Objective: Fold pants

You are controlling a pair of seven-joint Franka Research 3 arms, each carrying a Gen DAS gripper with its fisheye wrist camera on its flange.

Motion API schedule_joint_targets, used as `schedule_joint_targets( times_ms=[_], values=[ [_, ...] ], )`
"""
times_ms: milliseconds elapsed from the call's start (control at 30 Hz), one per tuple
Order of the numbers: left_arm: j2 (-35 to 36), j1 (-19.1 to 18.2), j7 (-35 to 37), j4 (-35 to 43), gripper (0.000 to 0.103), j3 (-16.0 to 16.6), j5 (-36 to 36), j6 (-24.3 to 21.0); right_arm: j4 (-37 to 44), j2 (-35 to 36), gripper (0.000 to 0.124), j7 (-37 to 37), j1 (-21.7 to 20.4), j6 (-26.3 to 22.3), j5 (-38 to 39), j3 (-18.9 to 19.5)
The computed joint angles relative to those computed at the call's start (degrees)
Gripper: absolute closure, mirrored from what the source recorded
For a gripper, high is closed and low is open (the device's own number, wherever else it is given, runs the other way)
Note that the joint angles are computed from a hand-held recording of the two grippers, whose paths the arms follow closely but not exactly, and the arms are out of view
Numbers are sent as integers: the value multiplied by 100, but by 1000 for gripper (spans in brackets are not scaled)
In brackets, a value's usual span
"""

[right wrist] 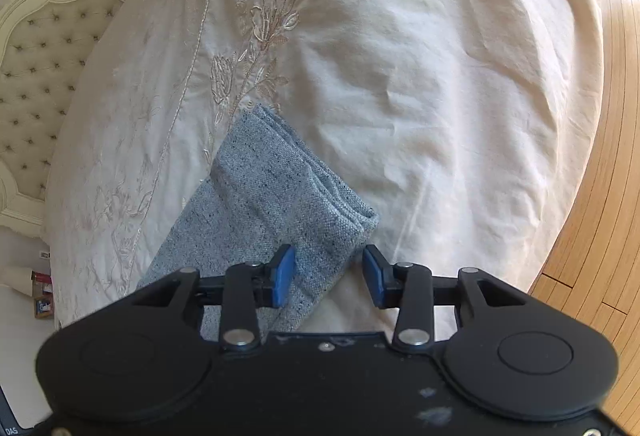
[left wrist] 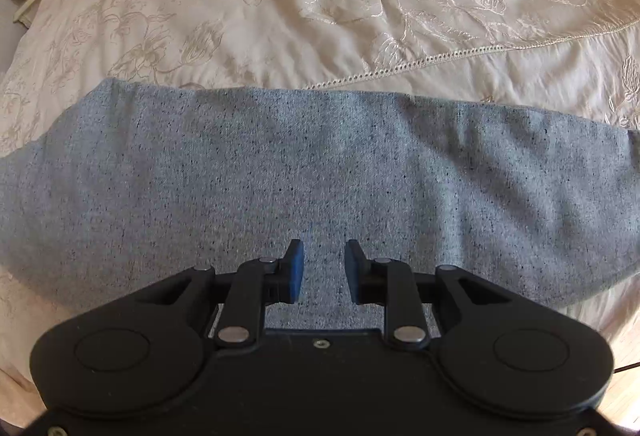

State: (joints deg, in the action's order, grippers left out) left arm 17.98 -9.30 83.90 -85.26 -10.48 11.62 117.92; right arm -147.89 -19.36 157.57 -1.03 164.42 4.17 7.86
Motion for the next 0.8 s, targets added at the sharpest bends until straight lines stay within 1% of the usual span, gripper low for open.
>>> schedule_joint_targets(
  times_ms=[67,167,200,267,333,367,400,467,500,533,567,600,633,800],
  values=[
    [-92,9,-59,-99,69,-6,-52,-32,-10,32,81,-221,127,35,91,-104],
    [-88,-21,-123,-98,69,-26,-63,-76,3,145,81,-396,182,100,215,-186],
    [-85,-28,-108,-89,69,-37,-72,-79,9,208,81,-459,172,182,235,-217],
    [-84,-59,-48,-70,69,-62,-57,-57,98,385,80,-409,-35,351,20,-126],
    [-48,-82,31,-8,69,-86,-72,-39,200,547,80,-500,-78,483,-25,-184],
    [-13,-95,68,48,69,-101,-101,-40,251,608,80,-612,-38,515,24,-257],
    [35,-104,97,117,69,-115,-147,-58,299,652,80,-863,98,516,195,-405],
    [182,-117,148,312,69,-148,-291,-144,408,685,81,-1695,523,379,829,-816],
    [247,-131,155,397,69,-157,-333,-177,440,661,85,-2163,706,311,1158,-986],
    [345,-166,137,517,69,-163,-349,-211,444,610,87,-2409,735,242,1300,-1013],
    [440,-205,124,632,69,-163,-337,-241,448,555,104,-2664,774,170,1451,-1046],
    [525,-237,121,734,69,-162,-326,-262,459,508,112,-2864,783,87,1559,-1054],
    [662,-277,121,898,69,-161,-310,-289,451,439,112,-3063,808,55,1681,-1060],
    [1463,-503,58,1910,69,-89,-147,-553,549,206,112,-3379,661,-125,1699,-866]
  ],
)
